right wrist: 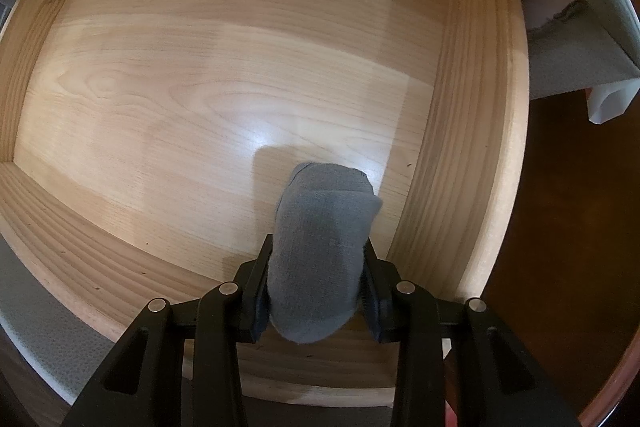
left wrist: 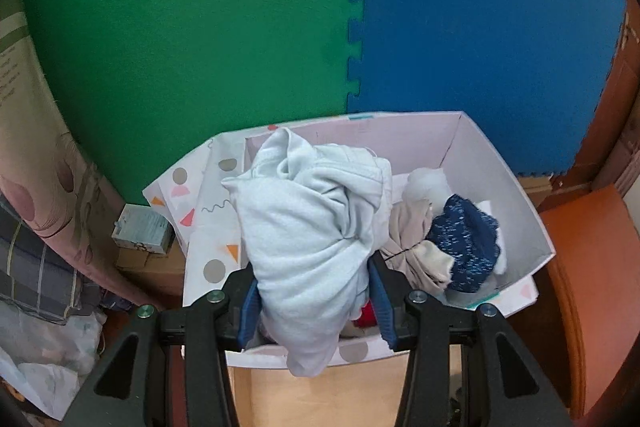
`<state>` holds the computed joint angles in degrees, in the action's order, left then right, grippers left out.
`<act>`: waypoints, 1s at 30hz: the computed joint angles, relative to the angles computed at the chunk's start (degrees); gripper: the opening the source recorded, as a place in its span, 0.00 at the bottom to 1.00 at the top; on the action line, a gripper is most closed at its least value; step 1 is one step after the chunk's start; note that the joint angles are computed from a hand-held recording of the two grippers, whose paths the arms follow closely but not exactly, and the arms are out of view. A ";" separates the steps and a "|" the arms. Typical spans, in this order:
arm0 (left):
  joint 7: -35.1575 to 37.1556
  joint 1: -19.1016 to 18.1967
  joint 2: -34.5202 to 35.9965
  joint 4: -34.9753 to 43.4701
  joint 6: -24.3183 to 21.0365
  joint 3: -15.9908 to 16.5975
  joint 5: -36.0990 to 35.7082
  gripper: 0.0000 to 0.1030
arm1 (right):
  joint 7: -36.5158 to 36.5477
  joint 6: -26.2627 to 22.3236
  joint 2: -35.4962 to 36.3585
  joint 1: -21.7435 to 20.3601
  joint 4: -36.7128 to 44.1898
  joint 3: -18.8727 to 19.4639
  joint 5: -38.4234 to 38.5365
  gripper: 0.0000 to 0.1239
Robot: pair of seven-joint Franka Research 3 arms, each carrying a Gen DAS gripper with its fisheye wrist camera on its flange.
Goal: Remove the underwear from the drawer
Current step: 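Lower the white cloth into the box and open the left tool, then withdraw the left tool above the drawer while the right tool holds the grey sock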
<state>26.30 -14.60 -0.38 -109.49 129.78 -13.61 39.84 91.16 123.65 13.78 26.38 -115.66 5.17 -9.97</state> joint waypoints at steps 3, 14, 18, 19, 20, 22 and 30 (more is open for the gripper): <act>1.17 0.19 2.47 1.44 -0.10 0.43 -1.59 0.46 | 0.05 0.00 -0.08 0.04 -0.02 0.00 -0.05 0.26; 3.49 -0.02 5.59 3.06 -0.60 1.59 -5.47 0.59 | 0.87 -0.91 0.07 0.40 0.68 0.05 -0.45 0.26; 2.68 0.48 5.12 1.79 1.24 1.87 -7.65 0.63 | 0.92 -1.17 0.15 0.49 0.96 0.09 -0.55 0.26; 2.59 0.46 5.08 1.80 1.29 1.84 -7.60 0.63 | 1.02 -1.22 0.12 0.51 0.97 0.09 -0.54 0.26; 2.66 0.51 4.96 1.65 1.43 1.88 -7.39 0.63 | 1.12 -1.31 0.10 0.54 1.00 0.09 -0.58 0.26; 2.56 0.46 4.65 1.65 1.19 1.81 -7.06 0.63 | 1.13 -1.46 0.12 0.58 1.08 0.06 -0.81 0.26; 0.37 1.08 0.93 -0.92 2.39 1.49 -7.32 0.63 | 1.60 -2.11 0.17 0.77 1.36 0.07 -1.39 0.27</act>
